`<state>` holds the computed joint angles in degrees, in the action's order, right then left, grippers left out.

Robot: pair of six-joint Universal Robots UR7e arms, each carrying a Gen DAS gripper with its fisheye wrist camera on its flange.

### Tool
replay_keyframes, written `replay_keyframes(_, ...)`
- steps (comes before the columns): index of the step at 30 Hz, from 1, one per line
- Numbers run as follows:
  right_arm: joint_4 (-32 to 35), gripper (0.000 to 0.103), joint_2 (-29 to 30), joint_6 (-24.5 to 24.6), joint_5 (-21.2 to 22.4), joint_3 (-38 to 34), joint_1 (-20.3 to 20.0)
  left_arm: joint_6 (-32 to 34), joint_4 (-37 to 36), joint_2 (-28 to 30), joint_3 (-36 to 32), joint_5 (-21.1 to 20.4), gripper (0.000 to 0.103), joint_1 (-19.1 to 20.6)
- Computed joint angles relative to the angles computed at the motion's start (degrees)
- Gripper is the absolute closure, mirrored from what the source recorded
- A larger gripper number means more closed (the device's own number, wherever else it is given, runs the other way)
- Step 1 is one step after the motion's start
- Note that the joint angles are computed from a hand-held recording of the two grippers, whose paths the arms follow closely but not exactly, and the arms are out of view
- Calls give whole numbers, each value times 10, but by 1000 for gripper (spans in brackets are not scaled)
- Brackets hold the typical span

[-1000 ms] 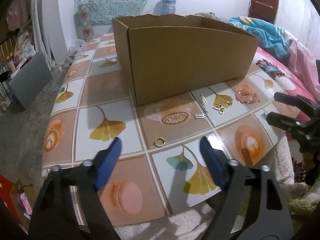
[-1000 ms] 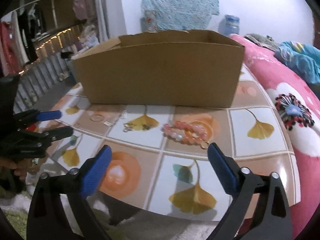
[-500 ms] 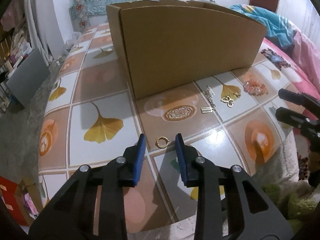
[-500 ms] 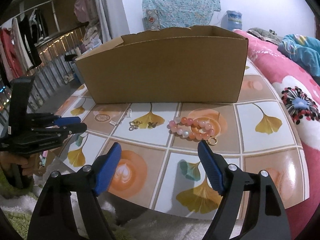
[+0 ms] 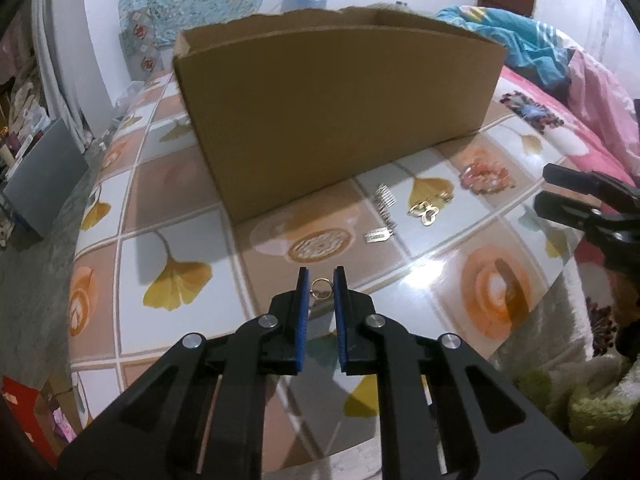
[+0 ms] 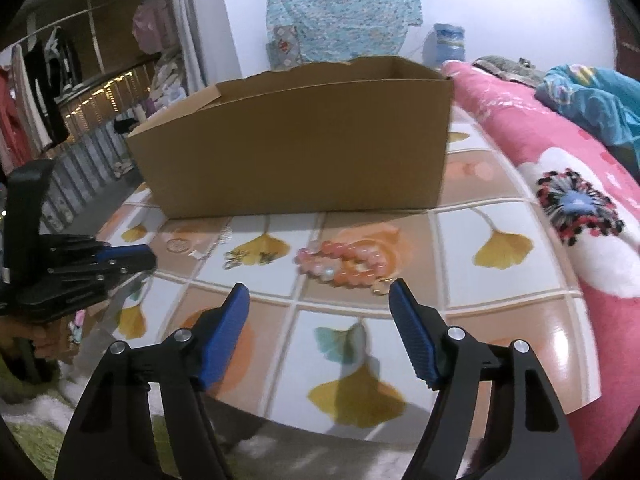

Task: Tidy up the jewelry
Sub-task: 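Close the left tool on the small gold ring, then lift the gold ring with the left tool toward the box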

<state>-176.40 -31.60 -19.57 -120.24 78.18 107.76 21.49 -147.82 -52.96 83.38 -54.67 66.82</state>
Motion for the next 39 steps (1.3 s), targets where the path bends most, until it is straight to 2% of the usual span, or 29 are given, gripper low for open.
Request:
replay_keyframes(7, 29, 56, 9, -9, -40, -33, -12, 5, -2, 6, -4, -28, 92, -1)
replay_keyframes(13, 80, 72, 20, -20, -44, -62, -20, 3, 5, 10, -8, -39, 92, 1)
replay_keyframes(16, 83, 77, 29, -42, -52, -73, -19, 2, 7, 11, -10, -42, 92, 1)
replay_keyframes(22, 110, 90, 29, -44, -37, -84, -21, 2, 9, 14, -12, -49, 92, 3)
replay_keyframes(30, 125, 93, 15, -9, -19, -75, -26, 4, -1, 5, -4, -56, 92, 6)
replay_keyframes(39, 76, 93, -7, -1, -21, -35, -17, 20, -27, -12, 13, -62, 92, -4)
